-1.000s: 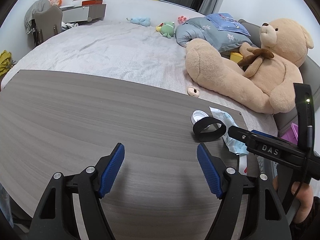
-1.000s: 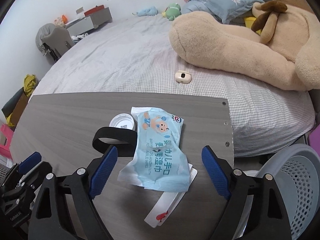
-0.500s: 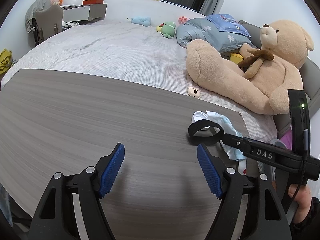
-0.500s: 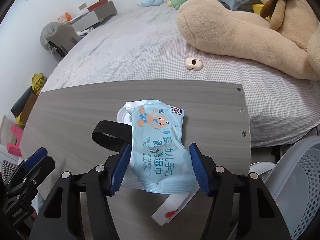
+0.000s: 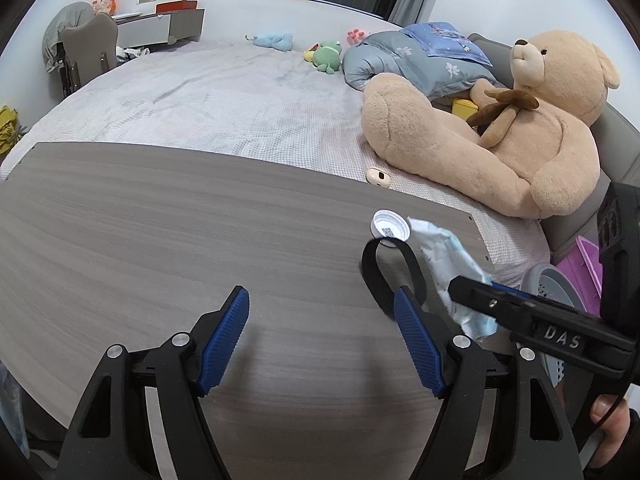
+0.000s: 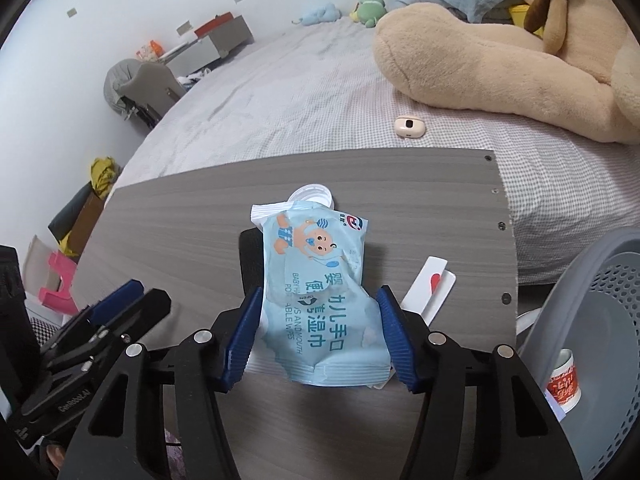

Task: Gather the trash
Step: 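Grasp the blue wet-wipes packet with the right gripper, then grasp the black elastic band with the left gripper while the right holds the packet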

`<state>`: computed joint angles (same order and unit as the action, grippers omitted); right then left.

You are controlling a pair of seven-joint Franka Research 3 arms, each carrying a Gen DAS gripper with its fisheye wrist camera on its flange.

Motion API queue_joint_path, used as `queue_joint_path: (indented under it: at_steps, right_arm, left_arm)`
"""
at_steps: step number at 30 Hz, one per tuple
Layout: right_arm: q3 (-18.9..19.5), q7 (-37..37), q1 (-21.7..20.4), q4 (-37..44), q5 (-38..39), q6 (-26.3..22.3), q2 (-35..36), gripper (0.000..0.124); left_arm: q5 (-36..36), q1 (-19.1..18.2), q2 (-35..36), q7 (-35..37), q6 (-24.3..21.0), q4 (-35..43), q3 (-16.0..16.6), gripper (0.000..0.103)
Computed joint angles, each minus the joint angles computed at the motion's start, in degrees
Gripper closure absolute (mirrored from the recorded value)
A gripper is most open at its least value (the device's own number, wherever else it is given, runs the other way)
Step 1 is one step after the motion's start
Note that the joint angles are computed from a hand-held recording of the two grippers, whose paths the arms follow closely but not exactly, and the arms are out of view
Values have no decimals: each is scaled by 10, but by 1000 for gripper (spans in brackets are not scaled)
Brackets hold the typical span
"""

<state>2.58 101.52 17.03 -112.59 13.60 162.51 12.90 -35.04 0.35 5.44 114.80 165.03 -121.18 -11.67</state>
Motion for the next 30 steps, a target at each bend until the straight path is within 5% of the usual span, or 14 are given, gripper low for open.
queue_joint_path:
  at_steps: [13,22,30]
  right_arm:
    - [-9,32,-8,-99,-5,72,-80,68]
    - [-9,126,-28,-169,-104,103,-136,68]
    - [1,99,-48,-208,-59,120,-161,68]
  left_arm:
    - [8,-13,16,8,-25,17,-12,31]
    - [147,-29,72,-108,-30,61,-14,31]
    - [248,-27,97,-184,-19,80,-20,39]
